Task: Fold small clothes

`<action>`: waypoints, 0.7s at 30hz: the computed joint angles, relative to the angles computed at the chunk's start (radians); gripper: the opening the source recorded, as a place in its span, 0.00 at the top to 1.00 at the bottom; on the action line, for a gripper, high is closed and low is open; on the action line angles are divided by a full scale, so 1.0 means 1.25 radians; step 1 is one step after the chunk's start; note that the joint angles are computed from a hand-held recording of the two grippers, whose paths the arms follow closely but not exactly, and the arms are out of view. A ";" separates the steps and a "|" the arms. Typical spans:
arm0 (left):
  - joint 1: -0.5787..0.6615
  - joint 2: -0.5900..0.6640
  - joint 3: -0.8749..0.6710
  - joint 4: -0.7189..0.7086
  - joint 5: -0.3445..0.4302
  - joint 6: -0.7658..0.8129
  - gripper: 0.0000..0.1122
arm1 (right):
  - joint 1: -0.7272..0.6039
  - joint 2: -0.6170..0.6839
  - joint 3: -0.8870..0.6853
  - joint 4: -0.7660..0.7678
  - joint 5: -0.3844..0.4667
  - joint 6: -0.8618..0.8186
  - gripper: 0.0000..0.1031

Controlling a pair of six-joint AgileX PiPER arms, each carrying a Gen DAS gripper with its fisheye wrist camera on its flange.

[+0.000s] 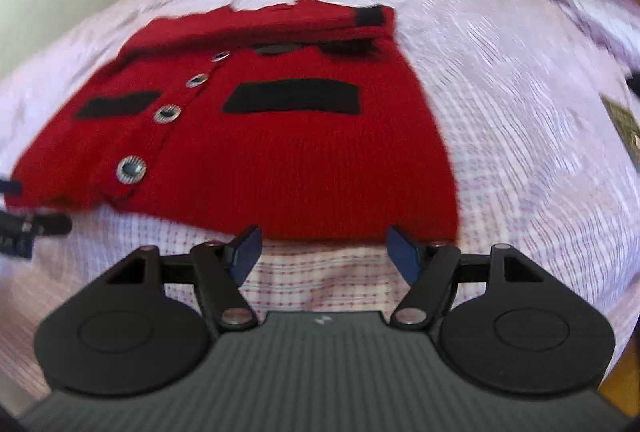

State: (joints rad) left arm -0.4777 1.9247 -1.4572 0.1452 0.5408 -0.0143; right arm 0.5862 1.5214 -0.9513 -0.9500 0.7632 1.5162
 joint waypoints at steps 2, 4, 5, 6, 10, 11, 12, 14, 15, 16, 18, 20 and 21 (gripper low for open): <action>-0.010 0.010 -0.003 0.043 -0.006 -0.035 0.08 | 0.016 0.033 -0.025 -0.014 0.022 -0.024 0.31; -0.020 0.020 -0.008 0.081 -0.014 -0.050 0.08 | 0.029 0.059 -0.038 -0.047 0.034 -0.024 0.31; -0.024 0.025 -0.013 0.095 -0.020 -0.053 0.08 | 0.031 0.075 -0.044 -0.064 0.035 -0.035 0.31; -0.026 0.029 -0.018 0.109 -0.026 -0.055 0.08 | 0.033 0.093 -0.056 -0.074 0.043 -0.054 0.31; -0.027 0.048 -0.050 0.155 -0.043 -0.096 0.08 | 0.044 0.125 -0.083 -0.121 0.074 -0.095 0.31; -0.026 0.055 -0.066 0.166 -0.037 -0.114 0.08 | 0.047 0.125 -0.087 -0.121 0.081 -0.103 0.31; -0.024 0.063 -0.083 0.168 -0.028 -0.123 0.08 | 0.049 0.124 -0.090 -0.117 0.085 -0.111 0.31; -0.019 0.075 -0.104 0.159 -0.022 -0.129 0.08 | 0.052 0.120 -0.097 -0.097 0.083 -0.140 0.31; -0.017 0.081 -0.114 0.156 -0.021 -0.130 0.08 | 0.051 0.113 -0.093 -0.081 0.066 -0.159 0.31; -0.016 0.088 -0.123 0.152 -0.020 -0.130 0.08 | 0.047 0.102 -0.083 -0.057 0.035 -0.180 0.31; -0.012 0.100 -0.141 0.140 -0.011 -0.122 0.08 | 0.034 0.087 -0.059 -0.036 -0.029 -0.190 0.31; -0.010 0.114 -0.162 0.133 -0.002 -0.118 0.08 | 0.043 0.103 -0.063 -0.061 -0.013 -0.161 0.31; -0.010 0.119 -0.170 0.132 0.002 -0.117 0.08 | 0.047 0.112 -0.070 -0.076 0.004 -0.150 0.31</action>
State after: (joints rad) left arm -0.4896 2.0732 -1.6696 0.3098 0.5431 -0.1607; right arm 0.6454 1.6619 -1.0389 -1.0452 0.7681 1.3291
